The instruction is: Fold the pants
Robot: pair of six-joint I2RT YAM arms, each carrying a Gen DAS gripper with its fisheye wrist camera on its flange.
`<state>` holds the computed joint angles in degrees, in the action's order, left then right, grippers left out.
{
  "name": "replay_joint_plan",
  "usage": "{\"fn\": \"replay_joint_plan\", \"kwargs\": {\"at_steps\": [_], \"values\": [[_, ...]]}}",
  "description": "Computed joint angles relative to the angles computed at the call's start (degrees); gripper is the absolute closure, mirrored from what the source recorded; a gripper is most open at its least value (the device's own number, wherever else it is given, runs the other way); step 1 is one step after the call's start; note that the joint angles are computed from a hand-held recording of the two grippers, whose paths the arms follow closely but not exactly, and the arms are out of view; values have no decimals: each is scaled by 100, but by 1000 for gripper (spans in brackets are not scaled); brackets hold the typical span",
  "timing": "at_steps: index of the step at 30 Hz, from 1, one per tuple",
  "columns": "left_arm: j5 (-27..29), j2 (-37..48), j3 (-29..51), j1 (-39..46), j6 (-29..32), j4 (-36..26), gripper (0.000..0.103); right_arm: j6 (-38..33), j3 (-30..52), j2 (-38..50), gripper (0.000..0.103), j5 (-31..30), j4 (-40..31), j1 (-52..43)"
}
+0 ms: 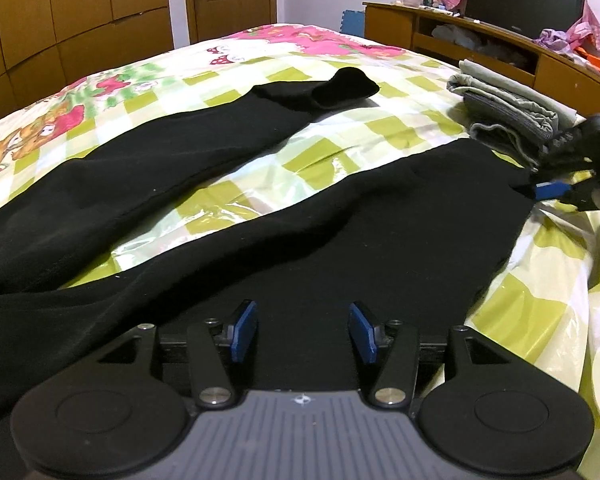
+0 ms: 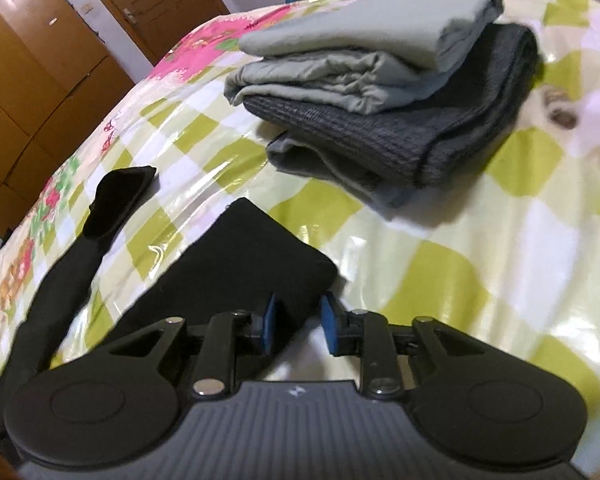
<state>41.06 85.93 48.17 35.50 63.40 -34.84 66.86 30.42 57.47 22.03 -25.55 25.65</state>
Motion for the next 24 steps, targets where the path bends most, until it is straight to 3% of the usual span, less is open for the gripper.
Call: {"fn": "replay_joint_plan", "kwargs": {"at_steps": [1, 2, 4, 9, 11, 13, 18, 20, 22, 24], "values": [[-8, -9, -5, -14, -48, 11, 39, -77, -28, 115, 83, -223, 268, -210], [-10, -4, 1, -24, -80, -4, 39, -137, -52, 155, 97, -454, 442, -407], [8, 42, 37, -71, -111, -105, 39, -195, -122, -7, 99, -727, 537, -638], [140, -89, -150, -239, -46, -138, 39, -229, -183, -623, 100, -402, -123, -648], [241, -67, -8, -103, 94, -386, 38, -403, -37, -449, 91, -449, -351, -619], [384, -14, 244, 243, 471, -679, 38, -318, 148, -441, 88, -81, -695, -318], [728, 943, 1720, 1329, 1384, -1490, 36, -346, 1222, -16, 87, 1657, -2019, 1205], [761, 1516, 2555, 1644, 1474, -1604, 34, -1070, 1837, 677, 87, 1861, -1905, 1681], [753, 2157, 3476, 1849, 1467, -1598, 30, -2310, 2568, 1667, 87, 1461, -1258, 1786], [597, 2897, 4544, 1951, 1060, -1282, 28, -3607, 3413, 2775, 86, 790, -539, 1706]]}}
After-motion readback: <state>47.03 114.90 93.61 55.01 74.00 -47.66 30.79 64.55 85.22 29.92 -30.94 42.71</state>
